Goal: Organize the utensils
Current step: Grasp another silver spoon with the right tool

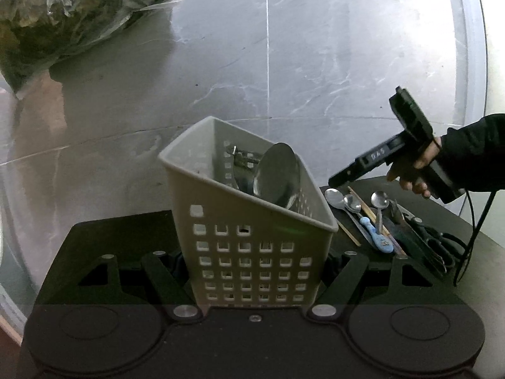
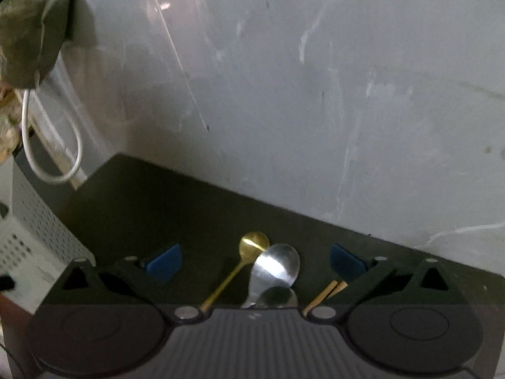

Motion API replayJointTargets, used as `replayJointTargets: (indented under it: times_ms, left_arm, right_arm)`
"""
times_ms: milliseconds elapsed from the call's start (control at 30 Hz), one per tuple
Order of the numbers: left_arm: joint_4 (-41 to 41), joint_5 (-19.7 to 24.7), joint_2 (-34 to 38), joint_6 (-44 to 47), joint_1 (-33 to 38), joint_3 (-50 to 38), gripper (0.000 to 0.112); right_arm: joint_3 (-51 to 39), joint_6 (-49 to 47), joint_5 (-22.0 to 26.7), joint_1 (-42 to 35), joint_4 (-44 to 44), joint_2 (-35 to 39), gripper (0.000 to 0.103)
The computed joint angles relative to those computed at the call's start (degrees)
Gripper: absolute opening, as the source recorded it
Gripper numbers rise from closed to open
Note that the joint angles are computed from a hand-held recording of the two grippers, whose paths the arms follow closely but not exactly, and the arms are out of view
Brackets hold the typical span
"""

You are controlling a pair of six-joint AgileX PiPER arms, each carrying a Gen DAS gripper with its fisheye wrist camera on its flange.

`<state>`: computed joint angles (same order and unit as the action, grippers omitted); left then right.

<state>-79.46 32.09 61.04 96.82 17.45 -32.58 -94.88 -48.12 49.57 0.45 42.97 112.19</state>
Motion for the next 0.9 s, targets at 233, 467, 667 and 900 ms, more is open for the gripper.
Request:
replayJointTargets:
  times_ms: [233, 467, 667, 900]
  left_arm:
    - [1.16, -5.67, -1.07, -3.01, -4.35, 0.54, 0.077]
    - [2.16, -7.18, -1.41, -4.54, -5.52, 0.56, 0.077]
    - [1.85, -6.70, -1.39, -3.88, -5.16, 0.64, 0.077]
    - [1.38, -6.21, -1.12, -2.92, -4.70, 0.59, 0.077]
  right_arm:
    - [-8.17, -2.31, 7.53, -1.72, 0.41, 6.35, 0.102]
    - [-11.67, -3.79, 9.93, -2.78, 2.02, 8.72, 0.079]
    - [-11.66, -3.75, 8.74, -2.17, -0.01, 8.45, 0.026]
    - [-7.38, -4.82, 4.91, -2.78, 3.65, 6.43, 0.006]
